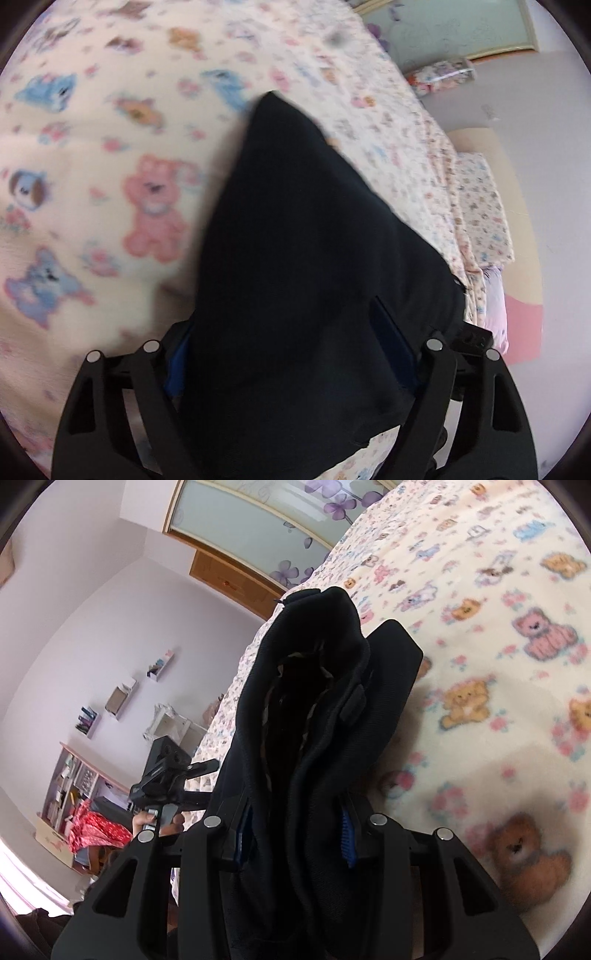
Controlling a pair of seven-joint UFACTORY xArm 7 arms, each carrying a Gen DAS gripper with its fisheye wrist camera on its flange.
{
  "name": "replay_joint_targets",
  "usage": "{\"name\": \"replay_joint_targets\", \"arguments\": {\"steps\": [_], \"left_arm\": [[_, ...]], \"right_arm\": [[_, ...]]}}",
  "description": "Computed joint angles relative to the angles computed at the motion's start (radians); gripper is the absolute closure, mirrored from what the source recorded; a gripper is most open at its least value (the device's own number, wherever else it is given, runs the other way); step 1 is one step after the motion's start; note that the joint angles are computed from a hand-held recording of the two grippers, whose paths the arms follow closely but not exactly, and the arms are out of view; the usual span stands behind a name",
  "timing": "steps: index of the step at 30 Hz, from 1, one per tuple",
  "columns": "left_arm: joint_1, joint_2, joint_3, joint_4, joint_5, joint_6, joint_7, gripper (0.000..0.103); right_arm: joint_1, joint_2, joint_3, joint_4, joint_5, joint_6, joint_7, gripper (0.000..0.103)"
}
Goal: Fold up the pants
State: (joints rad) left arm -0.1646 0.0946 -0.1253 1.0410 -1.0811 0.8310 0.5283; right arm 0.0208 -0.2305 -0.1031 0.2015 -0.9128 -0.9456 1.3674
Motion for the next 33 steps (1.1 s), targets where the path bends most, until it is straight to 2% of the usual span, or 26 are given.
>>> {"name": "replay_joint_targets", "arguments": {"steps": [4,7,10,11,12,15,18,21,28,33], "left_arm": [[0.01,-0.061,0.007,-0.046,-0.167,0.046,0.156,0.03],[-0.004,-0.091,0.015,-0.072,-0.21,0.043,0.195,0.036],[-0.031,-0.087,0.009,-0.07,-0.11,-0.033,0.128,0.058],[-0.035,-0.074,0.01,-0.066,-0.064,-0.054,0.065,0.072],[-0.034,-0.061,0.013,-0.06,-0.056,-0.056,0.033,0.081],[-0.013,-0.037,0.023,-0.062,-0.131,-0.024,0.024,0.087],[-0.036,-0.067,0.0,-0.09,-0.107,-0.121,0.033,0.093],[-0.069,-0.12,-0.014,-0.118,-0.061,-0.198,0.029,0.094],[-0.118,-0.197,0.005,-0.132,-0.099,-0.237,0.099,0.094],[-0.154,-0.194,0.006,-0.1,-0.17,-0.304,0.149,0.094]], "right_arm": [[-0.004,0.038,0.002,-0.006,0.029,-0.054,-0.015,0.064],[-0.014,0.071,0.008,-0.008,0.044,-0.099,-0.017,0.064],[-0.024,0.075,0.02,-0.011,0.052,-0.102,-0.022,0.063],[-0.026,0.073,0.023,-0.012,0.055,-0.098,-0.022,0.063],[-0.028,0.073,0.023,-0.011,0.053,-0.095,-0.02,0.063],[-0.026,0.058,0.03,-0.016,0.069,-0.06,-0.024,0.063],[-0.016,0.047,0.034,-0.029,0.1,-0.056,-0.046,0.064],[-0.012,0.023,0.02,-0.031,0.083,-0.057,-0.018,0.065],[-0.001,-0.045,-0.014,0.052,-0.024,-0.021,0.086,0.066],[-0.019,-0.012,-0.037,0.124,-0.027,-0.038,0.119,0.066]]}}
